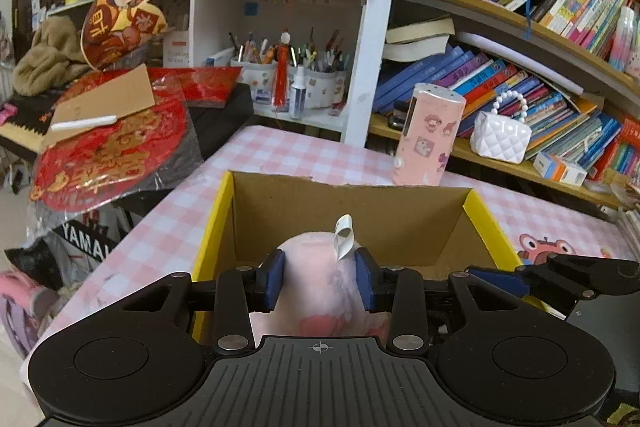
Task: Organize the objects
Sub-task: 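Open the left tool releasing the pig while the right tool releases the clip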
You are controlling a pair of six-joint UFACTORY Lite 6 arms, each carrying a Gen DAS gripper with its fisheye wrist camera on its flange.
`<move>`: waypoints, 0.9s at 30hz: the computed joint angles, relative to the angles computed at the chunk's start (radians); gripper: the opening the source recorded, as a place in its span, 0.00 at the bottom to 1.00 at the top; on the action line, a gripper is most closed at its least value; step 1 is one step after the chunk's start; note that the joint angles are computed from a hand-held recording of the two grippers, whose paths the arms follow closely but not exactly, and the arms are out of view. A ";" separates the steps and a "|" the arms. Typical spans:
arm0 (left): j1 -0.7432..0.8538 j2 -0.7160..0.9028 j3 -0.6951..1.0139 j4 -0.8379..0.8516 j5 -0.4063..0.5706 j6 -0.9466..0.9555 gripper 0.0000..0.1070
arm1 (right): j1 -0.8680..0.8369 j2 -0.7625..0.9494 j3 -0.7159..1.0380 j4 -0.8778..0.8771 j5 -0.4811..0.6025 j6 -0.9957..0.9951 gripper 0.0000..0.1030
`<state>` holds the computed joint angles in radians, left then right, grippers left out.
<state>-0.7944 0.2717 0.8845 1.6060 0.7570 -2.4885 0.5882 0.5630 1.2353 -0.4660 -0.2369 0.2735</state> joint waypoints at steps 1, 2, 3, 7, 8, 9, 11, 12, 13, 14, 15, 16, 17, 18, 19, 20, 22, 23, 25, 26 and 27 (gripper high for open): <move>0.001 0.009 0.008 0.001 0.002 0.007 0.35 | -0.002 0.009 0.010 -0.031 0.007 0.026 0.49; 0.001 0.017 0.016 -0.001 0.005 0.015 0.35 | -0.002 0.019 0.021 -0.063 0.016 0.054 0.49; 0.001 0.022 0.021 -0.003 0.009 0.022 0.35 | -0.004 0.027 0.030 -0.099 0.023 0.085 0.49; 0.004 0.042 0.041 -0.007 0.015 0.036 0.36 | -0.013 0.047 0.050 -0.230 0.037 0.209 0.49; 0.006 0.045 0.044 -0.006 0.015 0.038 0.36 | -0.013 0.045 0.047 -0.226 0.034 0.203 0.49; 0.007 0.048 0.046 -0.006 0.018 0.041 0.39 | -0.013 0.044 0.047 -0.238 0.034 0.214 0.49; 0.010 0.058 0.054 -0.009 0.030 0.050 0.42 | -0.013 0.045 0.049 -0.246 0.038 0.220 0.49; 0.013 0.060 0.056 -0.008 0.032 0.052 0.43 | -0.012 0.044 0.050 -0.249 0.040 0.222 0.49; 0.017 0.061 0.057 -0.007 0.031 0.054 0.46 | -0.013 0.043 0.048 -0.254 0.041 0.225 0.49; 0.022 0.060 0.057 -0.008 0.029 0.055 0.49 | -0.013 0.044 0.050 -0.262 0.043 0.232 0.50; 0.025 0.057 0.055 -0.005 0.032 0.050 0.54 | -0.013 0.044 0.051 -0.270 0.045 0.240 0.50; 0.024 0.055 0.053 -0.001 0.040 0.041 0.57 | -0.014 0.044 0.054 -0.290 0.047 0.263 0.50; 0.023 0.049 0.051 0.001 0.048 0.038 0.61 | -0.017 0.043 0.054 -0.317 0.044 0.297 0.50; 0.019 0.044 0.047 0.004 0.058 0.033 0.64 | -0.022 0.036 0.046 -0.315 0.031 0.301 0.52; 0.012 0.034 0.041 0.011 0.075 0.024 0.66 | -0.024 0.027 0.035 -0.276 0.021 0.267 0.53; 0.005 0.029 0.039 0.014 0.088 0.022 0.68 | -0.026 0.021 0.027 -0.240 0.014 0.233 0.57; -0.008 0.018 0.037 0.008 0.107 0.034 0.71 | -0.030 0.003 0.008 -0.165 -0.004 0.168 0.59; -0.016 0.013 0.037 0.002 0.118 0.041 0.71 | -0.033 -0.009 -0.005 -0.126 -0.013 0.135 0.60; -0.033 0.001 0.038 -0.013 0.138 0.055 0.73 | -0.041 -0.032 -0.024 -0.106 -0.034 0.133 0.61; -0.041 -0.008 0.033 -0.017 0.148 0.053 0.73 | -0.043 -0.049 -0.042 -0.065 -0.048 0.105 0.61; -0.051 -0.020 0.026 -0.019 0.159 0.049 0.74 | -0.044 -0.064 -0.058 -0.034 -0.060 0.082 0.61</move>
